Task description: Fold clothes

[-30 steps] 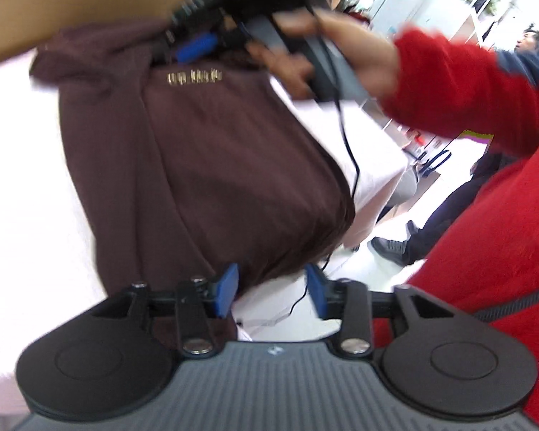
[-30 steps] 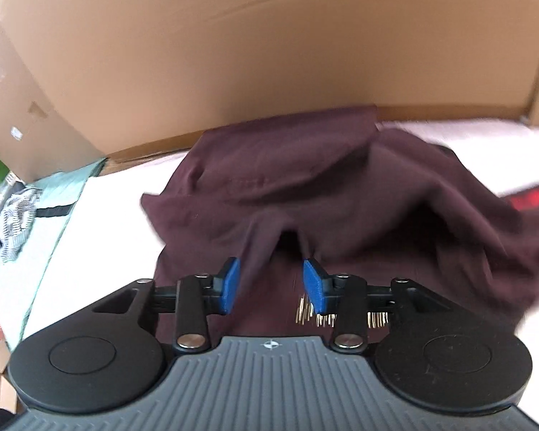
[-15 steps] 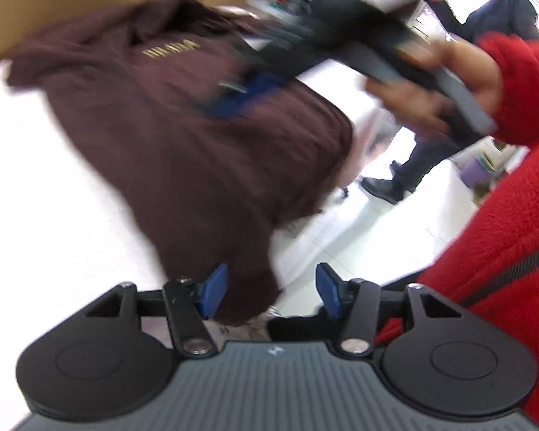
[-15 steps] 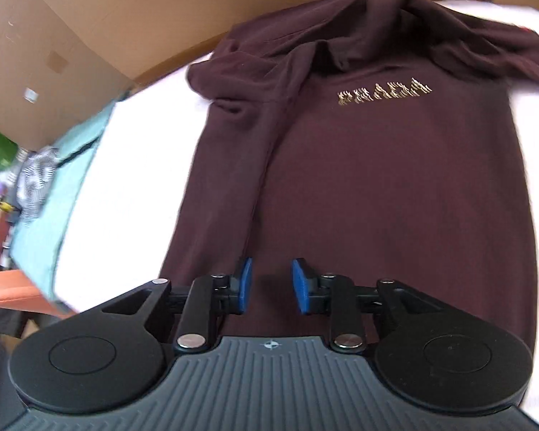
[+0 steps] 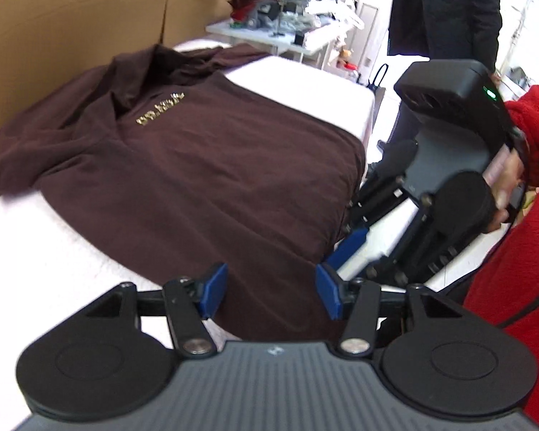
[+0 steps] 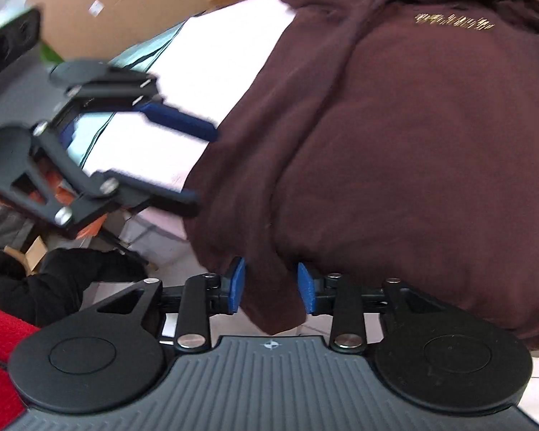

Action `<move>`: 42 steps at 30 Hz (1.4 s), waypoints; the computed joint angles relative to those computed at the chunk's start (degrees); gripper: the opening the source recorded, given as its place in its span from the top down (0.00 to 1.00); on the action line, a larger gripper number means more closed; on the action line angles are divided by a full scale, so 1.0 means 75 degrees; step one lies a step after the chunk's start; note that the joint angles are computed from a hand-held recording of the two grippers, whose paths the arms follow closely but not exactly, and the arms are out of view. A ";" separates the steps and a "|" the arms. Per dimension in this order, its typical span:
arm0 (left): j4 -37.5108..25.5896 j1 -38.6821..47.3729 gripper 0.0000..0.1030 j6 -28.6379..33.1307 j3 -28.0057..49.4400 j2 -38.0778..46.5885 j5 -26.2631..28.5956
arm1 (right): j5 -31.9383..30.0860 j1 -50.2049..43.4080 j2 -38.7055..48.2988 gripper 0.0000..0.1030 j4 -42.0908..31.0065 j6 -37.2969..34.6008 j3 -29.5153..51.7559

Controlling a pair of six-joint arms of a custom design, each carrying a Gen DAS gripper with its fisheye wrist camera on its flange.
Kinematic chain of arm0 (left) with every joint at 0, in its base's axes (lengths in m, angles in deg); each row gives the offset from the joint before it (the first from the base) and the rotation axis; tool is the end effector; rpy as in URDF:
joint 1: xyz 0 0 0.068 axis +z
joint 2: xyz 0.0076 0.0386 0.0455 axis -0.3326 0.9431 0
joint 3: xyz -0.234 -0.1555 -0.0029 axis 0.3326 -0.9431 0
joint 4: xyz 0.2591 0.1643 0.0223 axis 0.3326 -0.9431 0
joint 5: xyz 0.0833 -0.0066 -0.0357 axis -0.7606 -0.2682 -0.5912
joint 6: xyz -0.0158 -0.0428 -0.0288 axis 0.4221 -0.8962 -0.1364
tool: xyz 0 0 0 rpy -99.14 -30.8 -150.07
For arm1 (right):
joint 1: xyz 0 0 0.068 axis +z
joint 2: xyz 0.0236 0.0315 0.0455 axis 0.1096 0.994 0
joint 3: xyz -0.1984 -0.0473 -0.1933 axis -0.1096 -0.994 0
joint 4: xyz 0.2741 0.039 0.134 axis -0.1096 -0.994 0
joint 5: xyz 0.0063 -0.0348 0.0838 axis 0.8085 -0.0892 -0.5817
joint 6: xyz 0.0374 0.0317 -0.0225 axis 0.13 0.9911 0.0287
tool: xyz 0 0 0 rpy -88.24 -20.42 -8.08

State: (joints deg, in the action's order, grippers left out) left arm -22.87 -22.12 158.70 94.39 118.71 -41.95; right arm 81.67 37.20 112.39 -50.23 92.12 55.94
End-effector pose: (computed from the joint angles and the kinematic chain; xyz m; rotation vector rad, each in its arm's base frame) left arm 0.4091 -0.0415 0.1510 1.8948 1.9008 -0.8478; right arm 0.2051 0.1273 0.1287 0.0685 2.5845 0.6064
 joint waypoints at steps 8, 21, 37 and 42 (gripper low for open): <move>-0.0098 -0.0007 0.43 -0.0053 0.0269 0.0306 -0.0276 | 0.0022 -0.0055 -0.1002 0.87 -0.0424 0.0259 -0.0413; -0.0087 0.0164 0.43 0.1372 -0.1310 -0.0904 -0.0824 | 0.0542 -0.0771 -0.2061 0.75 -0.1498 -0.0247 0.0317; 0.0827 0.0602 0.39 0.0417 -0.2357 -0.1543 -0.0234 | -0.0373 -0.1745 0.0620 0.83 -0.0054 -0.0317 0.1555; 0.1341 0.0478 0.33 0.0009 -0.2585 -0.1621 0.0077 | 0.0457 -0.1410 0.1222 0.98 -0.0033 -0.0274 0.1831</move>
